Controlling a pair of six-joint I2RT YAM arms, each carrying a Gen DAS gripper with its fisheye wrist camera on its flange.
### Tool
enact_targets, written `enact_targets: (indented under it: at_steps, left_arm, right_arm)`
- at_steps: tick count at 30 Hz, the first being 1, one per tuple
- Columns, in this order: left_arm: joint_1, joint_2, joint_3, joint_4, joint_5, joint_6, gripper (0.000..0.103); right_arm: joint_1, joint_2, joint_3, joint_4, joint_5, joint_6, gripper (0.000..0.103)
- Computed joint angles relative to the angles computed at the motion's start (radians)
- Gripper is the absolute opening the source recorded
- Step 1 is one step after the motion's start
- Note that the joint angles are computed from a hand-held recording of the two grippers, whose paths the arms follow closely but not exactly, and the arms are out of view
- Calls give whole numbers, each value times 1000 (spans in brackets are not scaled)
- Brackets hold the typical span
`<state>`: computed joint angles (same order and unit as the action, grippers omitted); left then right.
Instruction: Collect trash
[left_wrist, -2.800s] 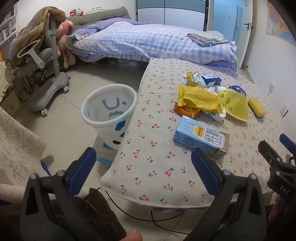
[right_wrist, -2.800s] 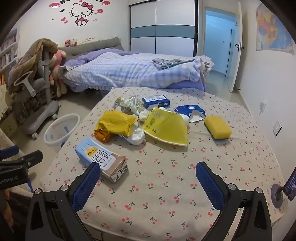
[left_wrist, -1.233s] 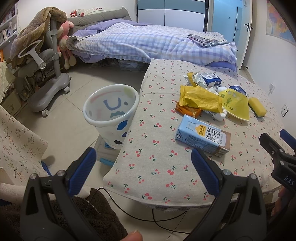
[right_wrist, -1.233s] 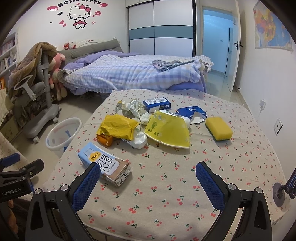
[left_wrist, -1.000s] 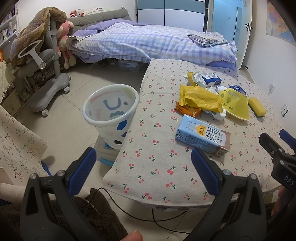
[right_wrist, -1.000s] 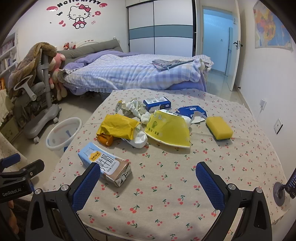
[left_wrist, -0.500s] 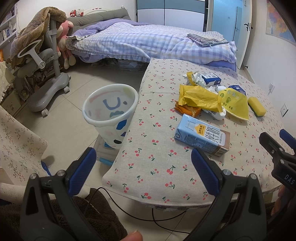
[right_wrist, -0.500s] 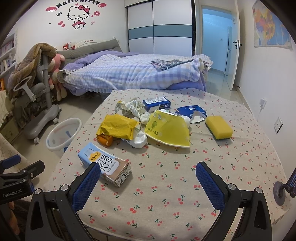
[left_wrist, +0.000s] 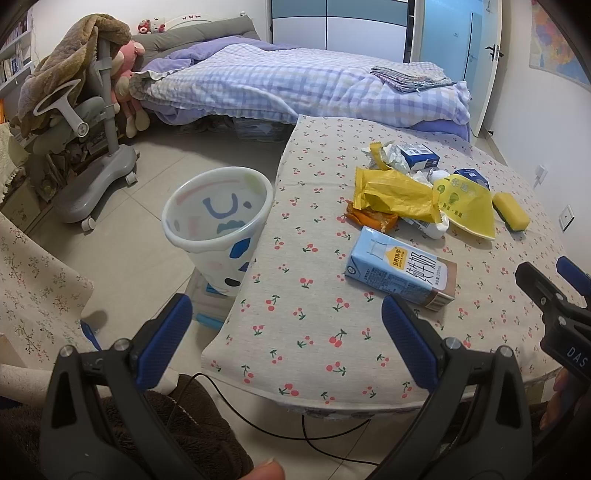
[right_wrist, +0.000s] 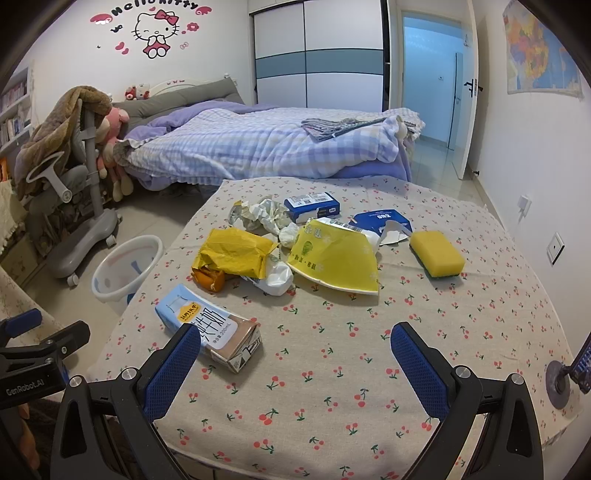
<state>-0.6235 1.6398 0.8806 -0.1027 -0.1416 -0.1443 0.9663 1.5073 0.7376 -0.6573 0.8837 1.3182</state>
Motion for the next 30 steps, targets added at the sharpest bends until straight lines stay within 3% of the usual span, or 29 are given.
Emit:
enact_targets:
  at_steps: [12,20,24,30]
  left_arm:
    - [-43,28,35,-33,-10,-23,102]
    - [-22,162,236,-245,205,-22,102]
    - [-12,281,377,-380,359,-16,97]
    - [-27,412,555,-479,450,-85,96]
  right_arm:
    - [-5,-32,-20,-11,1,19,103]
    - [-38,-124,-78,-85,-15,86,103]
    - [-161,-223,-108,-130,-129,-9,103]
    - [-406,-407,-166,-112,-276,-262,103]
